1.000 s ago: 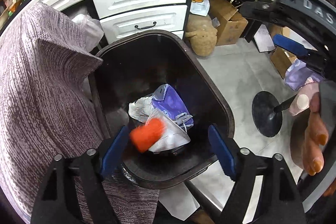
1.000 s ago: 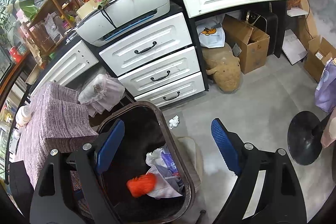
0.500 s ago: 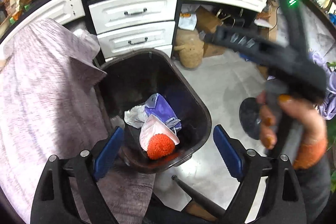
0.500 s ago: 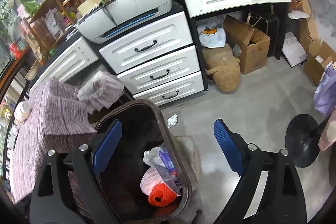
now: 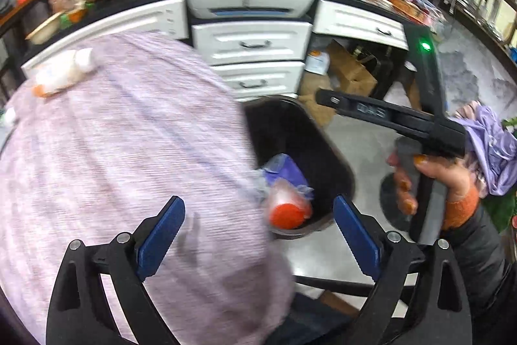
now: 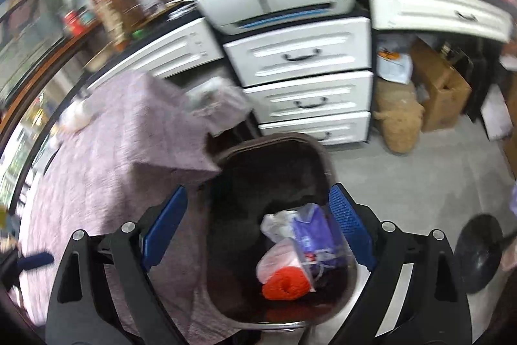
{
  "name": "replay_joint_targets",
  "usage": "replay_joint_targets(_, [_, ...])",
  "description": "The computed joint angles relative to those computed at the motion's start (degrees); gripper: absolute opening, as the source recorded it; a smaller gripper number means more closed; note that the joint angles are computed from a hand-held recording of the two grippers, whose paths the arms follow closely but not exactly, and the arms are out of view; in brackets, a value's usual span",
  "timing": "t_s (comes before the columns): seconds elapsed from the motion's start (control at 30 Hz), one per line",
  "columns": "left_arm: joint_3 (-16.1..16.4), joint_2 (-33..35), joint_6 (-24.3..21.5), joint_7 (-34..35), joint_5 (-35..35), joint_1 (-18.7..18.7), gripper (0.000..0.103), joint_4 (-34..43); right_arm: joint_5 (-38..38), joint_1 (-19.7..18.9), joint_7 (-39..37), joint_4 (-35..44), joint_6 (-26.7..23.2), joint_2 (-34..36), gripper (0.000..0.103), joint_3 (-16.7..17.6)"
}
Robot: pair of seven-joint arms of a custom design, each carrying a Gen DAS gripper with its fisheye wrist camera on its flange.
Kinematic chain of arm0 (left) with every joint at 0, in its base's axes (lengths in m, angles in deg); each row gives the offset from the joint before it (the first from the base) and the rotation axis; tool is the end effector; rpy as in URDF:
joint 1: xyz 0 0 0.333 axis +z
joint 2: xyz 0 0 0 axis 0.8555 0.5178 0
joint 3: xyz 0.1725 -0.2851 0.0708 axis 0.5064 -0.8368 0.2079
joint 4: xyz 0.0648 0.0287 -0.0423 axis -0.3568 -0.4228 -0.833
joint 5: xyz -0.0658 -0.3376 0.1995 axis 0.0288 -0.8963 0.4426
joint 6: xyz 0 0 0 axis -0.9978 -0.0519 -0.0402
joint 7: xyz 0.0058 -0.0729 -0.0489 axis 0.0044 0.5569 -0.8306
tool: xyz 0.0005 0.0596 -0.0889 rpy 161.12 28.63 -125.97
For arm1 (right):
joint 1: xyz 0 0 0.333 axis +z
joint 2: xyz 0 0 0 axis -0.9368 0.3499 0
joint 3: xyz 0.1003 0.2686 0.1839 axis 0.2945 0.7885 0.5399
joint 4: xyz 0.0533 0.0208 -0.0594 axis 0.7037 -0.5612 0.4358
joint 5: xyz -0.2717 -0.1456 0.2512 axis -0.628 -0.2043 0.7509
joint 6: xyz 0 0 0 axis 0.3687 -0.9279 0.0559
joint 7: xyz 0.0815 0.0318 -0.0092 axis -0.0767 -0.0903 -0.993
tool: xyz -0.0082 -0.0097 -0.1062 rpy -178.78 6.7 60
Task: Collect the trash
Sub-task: 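Grasp the green carton with the left gripper while the right grasps the white-orange bottle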
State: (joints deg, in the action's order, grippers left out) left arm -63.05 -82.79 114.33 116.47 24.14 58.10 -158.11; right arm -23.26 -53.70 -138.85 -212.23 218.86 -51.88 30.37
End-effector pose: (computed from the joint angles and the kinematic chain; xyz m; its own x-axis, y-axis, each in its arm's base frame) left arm 0.5454 -0.0462 0.4732 -0.6224 -0.7779 0.0871 -0.6634 0.4652 -0.5860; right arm 0.5393 0.2088 0.4200 -0.2334 -0.9216 -0.3102 -0.6681 0.3837 -0.6375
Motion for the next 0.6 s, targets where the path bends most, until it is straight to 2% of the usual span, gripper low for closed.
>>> replay_joint_targets(0.17, [1.86, 1.58, 2.41, -0.22, 0.31, 2.65, 0.094, 2.42, 8.82, 0.75, -13.99, 4.23, 3.09, 2.98, 0.088, 2.50])
replay_joint_targets(0.27, [2.43, 3.41, 3.66, -1.53, 1.99, 4.41, 0.094, 4.57, 18.58, -0.20, -27.42, 8.40, 3.35, 6.09, 0.088, 6.35])
replay_joint_targets(0.33, [2.77, 5.60, 3.88, -3.28, 4.03, 5.81, 0.094, 7.38, 24.96, -1.62, -36.78, 12.26, 1.96, 8.67, 0.088, 10.14])
replay_joint_targets(0.37, [2.85, 7.02, 4.80, -4.87, 5.77, 6.43, 0.094, 8.92, 29.22, -3.40, -43.10, 14.64, 0.93, 10.38, 0.088, 13.38])
replay_joint_targets(0.5, [3.59, 14.38, 4.66, -10.77, 12.82, 9.28, 0.094, 18.53, 37.89, -5.68, -59.64, 24.68, -4.80, 16.79, 0.088, 20.30])
replay_joint_targets(0.6, [4.44, 20.67, 4.23, -13.86, 21.70, 10.38, 0.094, 26.94, 40.56, -4.52, -67.88, 33.64, -9.87, 22.00, 0.088, 21.50])
